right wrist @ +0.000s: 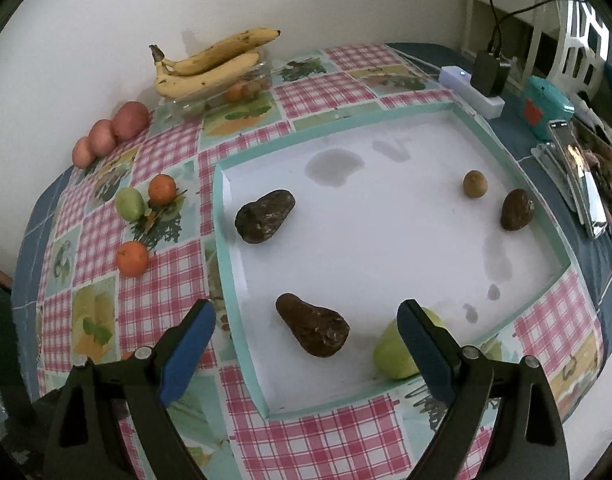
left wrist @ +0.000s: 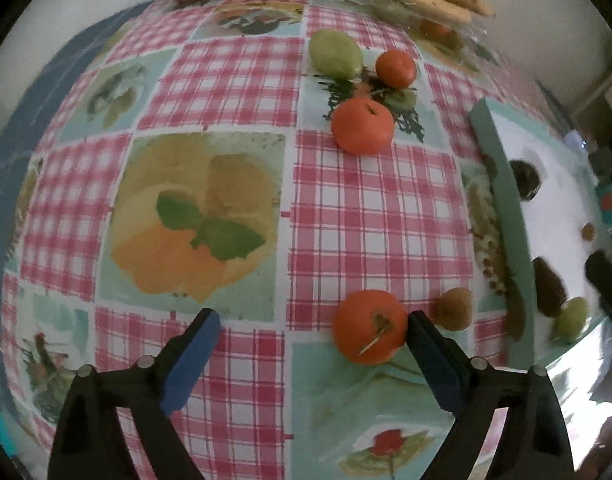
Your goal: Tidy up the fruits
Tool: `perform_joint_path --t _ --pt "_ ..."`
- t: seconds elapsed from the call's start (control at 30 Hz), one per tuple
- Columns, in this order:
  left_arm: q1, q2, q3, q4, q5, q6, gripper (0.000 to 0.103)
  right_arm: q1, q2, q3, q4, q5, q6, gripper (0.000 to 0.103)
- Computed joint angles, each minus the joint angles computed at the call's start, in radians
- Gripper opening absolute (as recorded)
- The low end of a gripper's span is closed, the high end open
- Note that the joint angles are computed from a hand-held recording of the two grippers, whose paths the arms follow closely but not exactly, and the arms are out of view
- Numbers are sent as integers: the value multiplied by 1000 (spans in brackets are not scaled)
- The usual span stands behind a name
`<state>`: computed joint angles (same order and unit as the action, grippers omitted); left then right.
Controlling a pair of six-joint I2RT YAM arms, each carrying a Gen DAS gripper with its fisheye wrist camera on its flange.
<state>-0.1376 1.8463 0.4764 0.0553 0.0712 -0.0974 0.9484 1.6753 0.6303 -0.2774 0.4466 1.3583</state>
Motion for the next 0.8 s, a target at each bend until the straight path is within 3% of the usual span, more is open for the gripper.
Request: perform_joint_path --t 0.13,0.23,0.3,0.47,0.6,0.8 --pt "-107 34 3 23 -101 -23 91 -3 0 -2 5 -6 -6 93" --pt "-110 21 -3 29 -102 -29 79 -6 3 -3 8 -9 -5 93" --pt "-93 4 -11 29 -93 -22 67 -8 5 -4 10 -13 -4 93" --pt "-51 -16 -31 37 -70 11 60 -8 17 7 9 -20 -11 93" --pt "9 -35 -38 28 -39 44 45 -5 26 13 27 -24 -29 93" --pt "150 -49 -24 4 -34 95 40 19 72 66 38 -22 -96 93"
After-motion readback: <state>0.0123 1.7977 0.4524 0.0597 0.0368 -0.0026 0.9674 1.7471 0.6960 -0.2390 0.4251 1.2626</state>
